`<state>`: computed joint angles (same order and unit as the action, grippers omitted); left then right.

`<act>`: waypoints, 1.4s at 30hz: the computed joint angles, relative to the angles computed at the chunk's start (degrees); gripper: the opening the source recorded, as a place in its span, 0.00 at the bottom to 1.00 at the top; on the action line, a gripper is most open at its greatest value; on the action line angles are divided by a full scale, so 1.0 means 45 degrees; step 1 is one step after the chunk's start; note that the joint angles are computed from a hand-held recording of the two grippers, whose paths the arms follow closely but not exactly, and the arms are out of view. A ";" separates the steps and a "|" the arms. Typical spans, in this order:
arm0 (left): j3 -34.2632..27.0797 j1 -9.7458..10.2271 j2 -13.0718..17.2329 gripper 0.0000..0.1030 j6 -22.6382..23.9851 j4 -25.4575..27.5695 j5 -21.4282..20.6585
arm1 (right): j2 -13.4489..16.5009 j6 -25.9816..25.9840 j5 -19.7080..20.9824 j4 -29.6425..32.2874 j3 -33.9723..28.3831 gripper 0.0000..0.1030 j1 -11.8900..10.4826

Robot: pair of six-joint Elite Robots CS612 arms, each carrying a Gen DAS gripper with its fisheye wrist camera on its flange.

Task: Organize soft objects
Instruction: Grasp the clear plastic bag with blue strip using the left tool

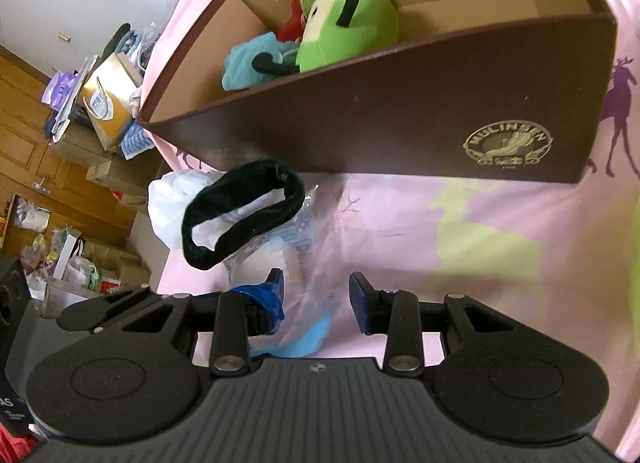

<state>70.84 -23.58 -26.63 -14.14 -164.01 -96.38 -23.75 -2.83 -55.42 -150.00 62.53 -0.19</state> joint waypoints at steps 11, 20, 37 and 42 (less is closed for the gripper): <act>-0.0431 -0.0088 0.0253 0.69 0.0926 0.0354 -0.0509 | 0.0151 0.0321 -0.0042 0.0416 -0.0253 0.21 -0.0087; -0.1100 -0.0081 0.0517 0.59 0.2254 0.0802 -0.2072 | -0.0384 0.0271 -0.0312 0.0168 0.0583 0.21 -0.0342; -0.1630 0.0017 0.0538 0.51 0.5164 0.1095 -0.3995 | -0.1291 0.1308 -0.1138 -0.2142 0.2237 0.17 -0.0641; -0.1631 0.0025 0.0529 0.51 0.6005 0.1123 -0.4869 | -0.1692 0.1378 -0.1771 -0.2491 0.2711 0.17 -0.0612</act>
<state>63.50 -23.47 -24.25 12.88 -158.95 -118.29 -31.36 3.37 -63.39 -161.21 74.73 -2.94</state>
